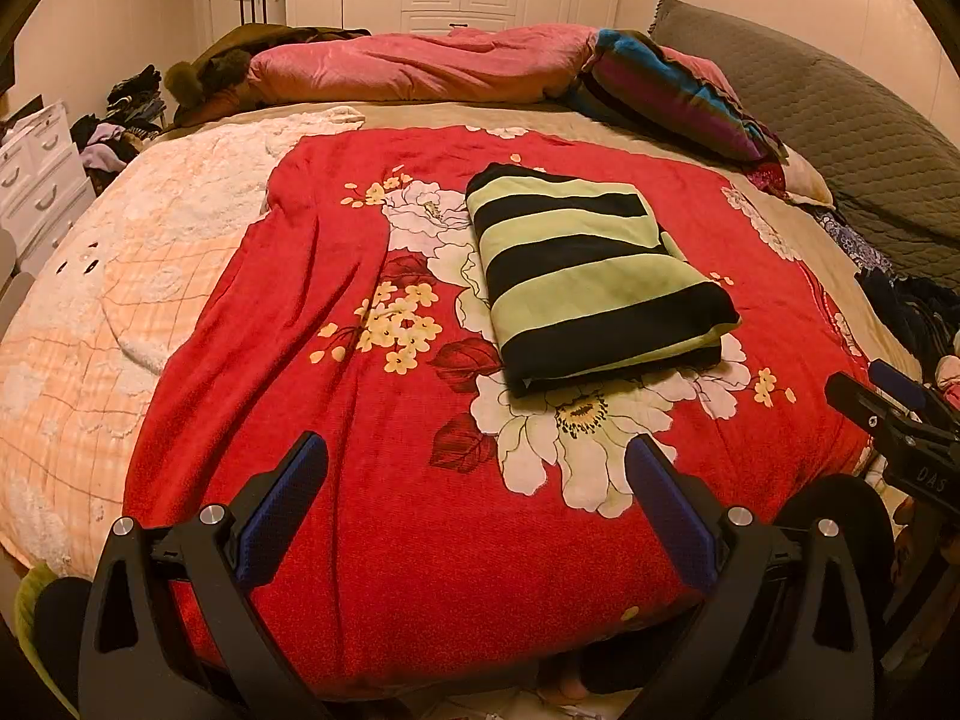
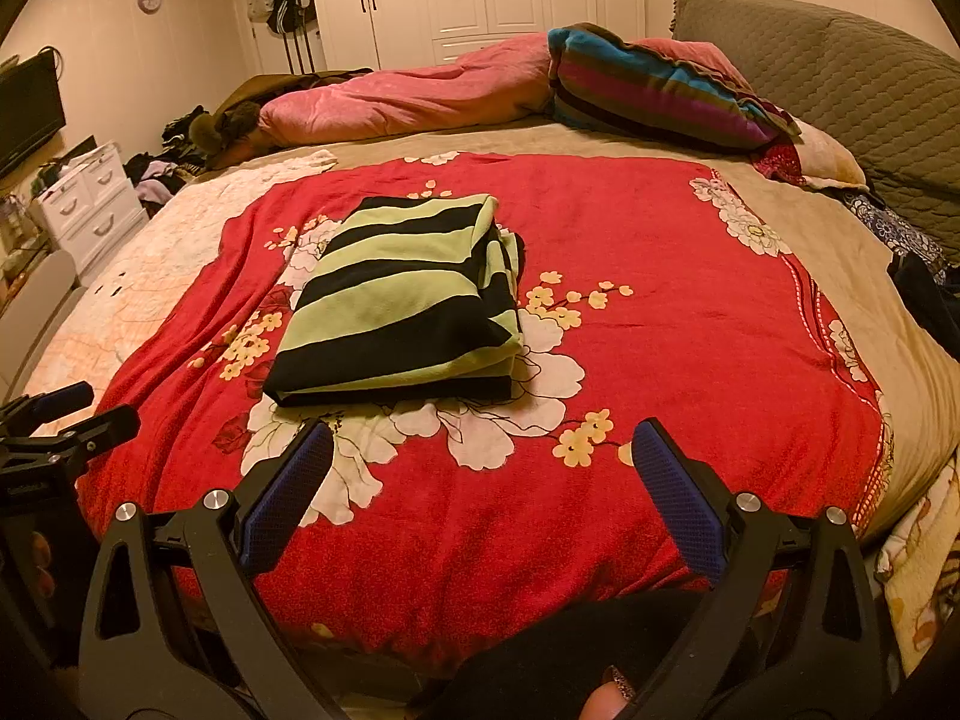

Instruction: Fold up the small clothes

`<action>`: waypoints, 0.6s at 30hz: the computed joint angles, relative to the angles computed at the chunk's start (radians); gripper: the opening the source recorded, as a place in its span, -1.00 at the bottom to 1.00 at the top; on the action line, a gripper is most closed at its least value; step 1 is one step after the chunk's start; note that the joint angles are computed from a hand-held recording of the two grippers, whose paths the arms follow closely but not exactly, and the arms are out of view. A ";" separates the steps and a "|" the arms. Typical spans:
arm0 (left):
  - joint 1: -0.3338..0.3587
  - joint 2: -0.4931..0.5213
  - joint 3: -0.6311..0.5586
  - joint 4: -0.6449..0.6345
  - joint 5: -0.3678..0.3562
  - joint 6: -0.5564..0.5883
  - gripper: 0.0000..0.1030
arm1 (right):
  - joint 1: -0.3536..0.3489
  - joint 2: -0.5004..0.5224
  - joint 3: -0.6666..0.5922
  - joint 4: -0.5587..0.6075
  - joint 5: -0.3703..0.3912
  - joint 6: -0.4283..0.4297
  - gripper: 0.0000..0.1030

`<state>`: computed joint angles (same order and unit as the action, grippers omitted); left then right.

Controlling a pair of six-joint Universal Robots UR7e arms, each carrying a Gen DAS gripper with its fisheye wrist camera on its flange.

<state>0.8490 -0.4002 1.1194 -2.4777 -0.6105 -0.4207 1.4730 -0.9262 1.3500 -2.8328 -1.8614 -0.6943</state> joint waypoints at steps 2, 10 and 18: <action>0.000 -0.001 0.000 0.003 0.000 -0.002 0.92 | 0.000 0.000 0.000 0.001 0.000 0.001 0.82; 0.000 -0.004 0.007 0.006 0.002 -0.013 0.92 | -0.001 0.000 0.000 0.003 -0.004 0.001 0.83; 0.005 -0.005 0.004 0.019 -0.007 -0.021 0.92 | -0.003 0.002 0.002 0.004 -0.016 0.000 0.83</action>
<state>0.8543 -0.4053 1.1234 -2.4585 -0.6178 -0.4418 1.4700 -0.9238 1.3517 -2.8291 -1.8778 -0.6947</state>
